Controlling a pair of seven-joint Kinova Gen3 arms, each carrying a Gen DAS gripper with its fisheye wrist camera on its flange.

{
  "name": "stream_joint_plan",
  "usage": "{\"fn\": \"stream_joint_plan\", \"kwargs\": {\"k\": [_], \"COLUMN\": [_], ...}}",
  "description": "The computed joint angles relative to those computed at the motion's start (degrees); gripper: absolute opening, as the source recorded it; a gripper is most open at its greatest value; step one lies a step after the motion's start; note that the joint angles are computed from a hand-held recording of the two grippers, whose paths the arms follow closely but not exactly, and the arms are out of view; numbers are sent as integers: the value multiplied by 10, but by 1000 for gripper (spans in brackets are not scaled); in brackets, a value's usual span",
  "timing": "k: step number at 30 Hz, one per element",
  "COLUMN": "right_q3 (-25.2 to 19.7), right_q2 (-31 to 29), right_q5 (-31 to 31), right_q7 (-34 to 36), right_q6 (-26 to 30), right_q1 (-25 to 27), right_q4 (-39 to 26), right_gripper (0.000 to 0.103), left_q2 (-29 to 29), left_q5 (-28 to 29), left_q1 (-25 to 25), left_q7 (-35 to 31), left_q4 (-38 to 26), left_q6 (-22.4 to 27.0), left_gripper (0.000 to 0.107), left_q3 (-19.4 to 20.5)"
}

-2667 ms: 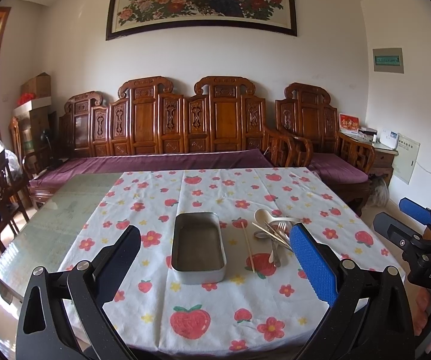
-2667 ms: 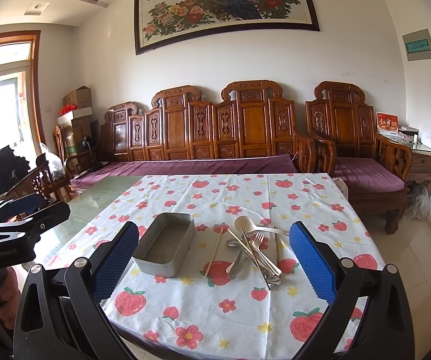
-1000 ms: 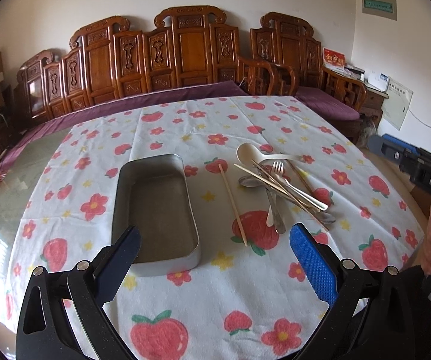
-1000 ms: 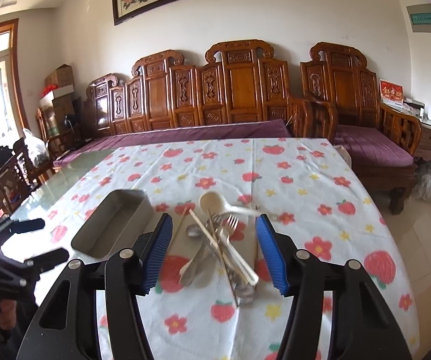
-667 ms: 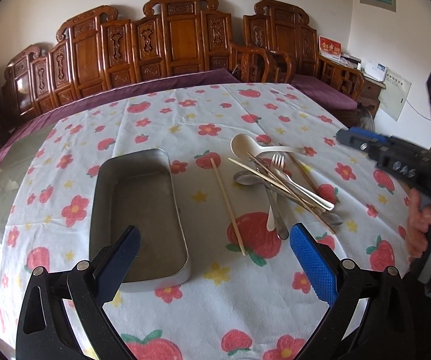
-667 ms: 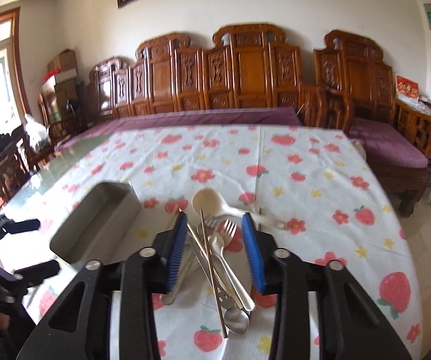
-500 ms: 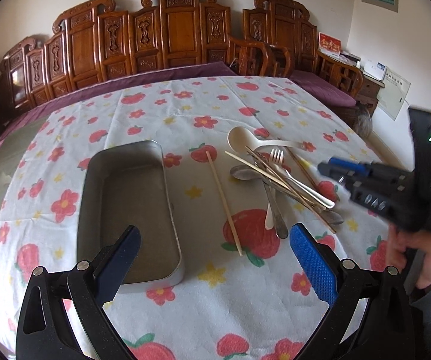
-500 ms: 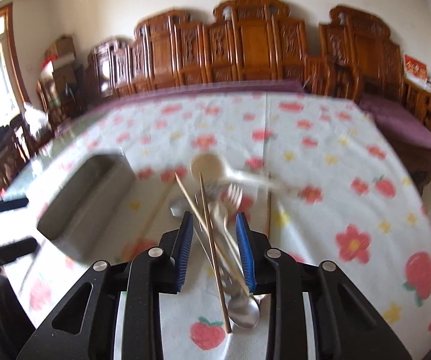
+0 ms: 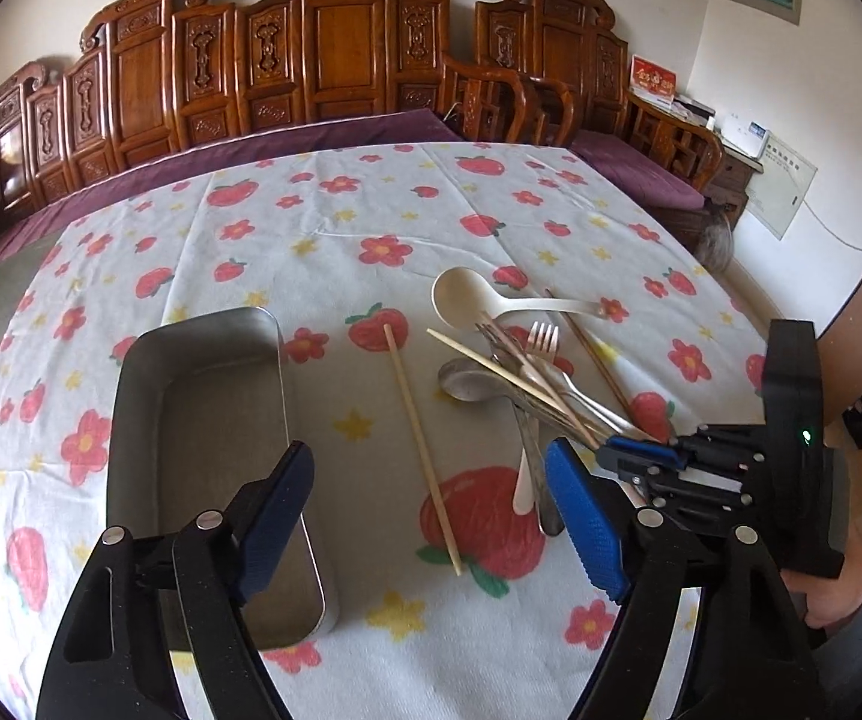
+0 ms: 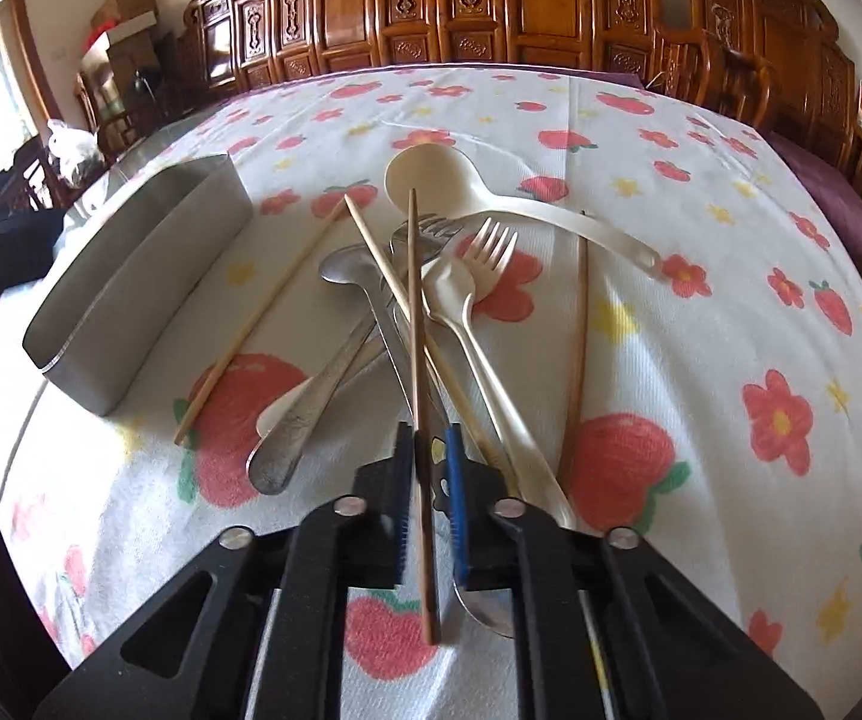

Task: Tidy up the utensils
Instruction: 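Lift the chopstick with the right gripper while the left gripper grasps the lone wooden chopstick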

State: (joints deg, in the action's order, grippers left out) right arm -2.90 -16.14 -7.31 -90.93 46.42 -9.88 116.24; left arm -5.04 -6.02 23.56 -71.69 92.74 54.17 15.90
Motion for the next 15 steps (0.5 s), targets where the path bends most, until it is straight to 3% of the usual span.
{"fn": "stream_joint_plan", "kwargs": {"k": [9, 13, 15], "right_q3": [46, 62, 61], "right_q2": [-27, -36, -35], "right_q5": [-57, -74, -73], "right_q7": [53, 66, 65], "right_q6": [-3, -7, -6], "right_q1": [-5, 2, 9], "right_q4": [-1, -1, -2], "right_gripper": [6, 6, 6], "left_q2": [56, 87, 101], "left_q5": [-31, -18, -18], "left_q1": [26, 38, 45], "left_q7": [11, -1, 2], "left_q4": [-30, -43, -47], "left_q6": [23, 32, 35], "left_gripper": [55, 35, 33], "left_q3": [1, -7, -11]}}
